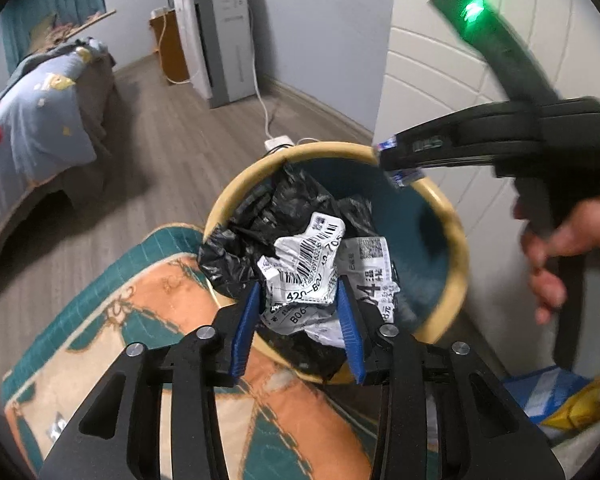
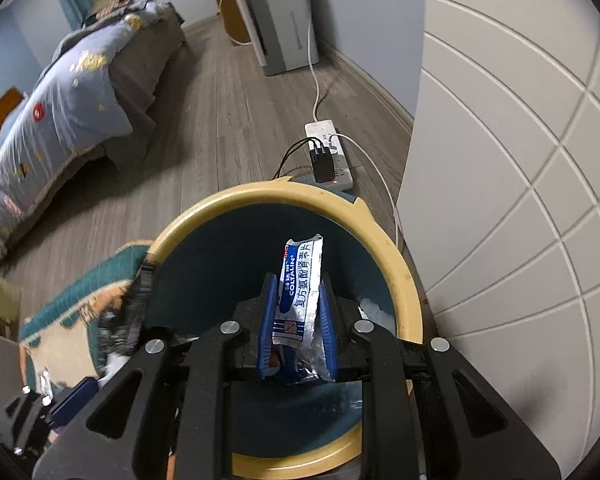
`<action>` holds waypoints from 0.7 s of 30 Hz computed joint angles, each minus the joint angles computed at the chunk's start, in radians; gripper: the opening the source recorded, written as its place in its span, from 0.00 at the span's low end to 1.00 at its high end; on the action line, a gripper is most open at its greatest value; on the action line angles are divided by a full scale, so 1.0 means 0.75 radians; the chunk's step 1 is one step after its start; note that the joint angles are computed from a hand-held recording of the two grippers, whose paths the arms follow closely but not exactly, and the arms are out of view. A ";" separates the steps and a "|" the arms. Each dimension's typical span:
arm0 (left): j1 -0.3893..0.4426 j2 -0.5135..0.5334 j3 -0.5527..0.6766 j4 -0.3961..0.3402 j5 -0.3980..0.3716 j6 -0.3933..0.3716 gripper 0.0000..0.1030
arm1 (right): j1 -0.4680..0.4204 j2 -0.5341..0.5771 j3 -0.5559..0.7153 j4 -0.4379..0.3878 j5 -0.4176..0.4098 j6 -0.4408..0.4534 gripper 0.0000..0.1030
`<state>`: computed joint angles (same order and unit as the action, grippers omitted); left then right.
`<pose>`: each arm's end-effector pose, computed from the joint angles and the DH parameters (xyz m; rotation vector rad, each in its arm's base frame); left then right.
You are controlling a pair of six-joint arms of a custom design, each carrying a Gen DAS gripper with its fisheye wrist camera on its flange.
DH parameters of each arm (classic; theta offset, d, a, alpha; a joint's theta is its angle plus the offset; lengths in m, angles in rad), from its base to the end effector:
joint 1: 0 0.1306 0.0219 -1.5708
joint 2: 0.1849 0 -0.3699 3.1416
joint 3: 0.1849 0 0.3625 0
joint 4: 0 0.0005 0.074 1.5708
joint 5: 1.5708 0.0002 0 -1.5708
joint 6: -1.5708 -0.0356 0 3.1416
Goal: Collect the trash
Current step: 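Drop the blue-white packet into the bin with the right tool while the left carries the black bag, then open the left tool over the bin to drop the black bag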
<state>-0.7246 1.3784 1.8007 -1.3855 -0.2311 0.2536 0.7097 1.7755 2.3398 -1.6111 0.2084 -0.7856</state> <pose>0.3133 -0.2671 0.5597 0.4946 2.4509 -0.1120 0.4018 0.3348 0.5723 0.1719 2.6012 0.2753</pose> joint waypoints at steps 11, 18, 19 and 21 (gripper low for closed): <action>0.025 -0.013 -0.044 0.048 -0.070 0.010 0.89 | 0.000 -0.007 -0.010 0.085 -0.011 0.033 0.64; 0.043 -0.094 -0.096 0.028 -0.152 0.070 0.93 | 0.028 0.042 0.109 0.042 0.034 0.066 0.94; 0.050 -0.122 -0.105 0.019 -0.161 0.085 0.93 | 0.034 0.054 0.135 0.023 0.038 0.074 0.94; 0.067 -0.162 -0.103 -0.012 -0.168 0.105 0.93 | 0.049 0.092 0.212 -0.028 0.043 0.096 0.94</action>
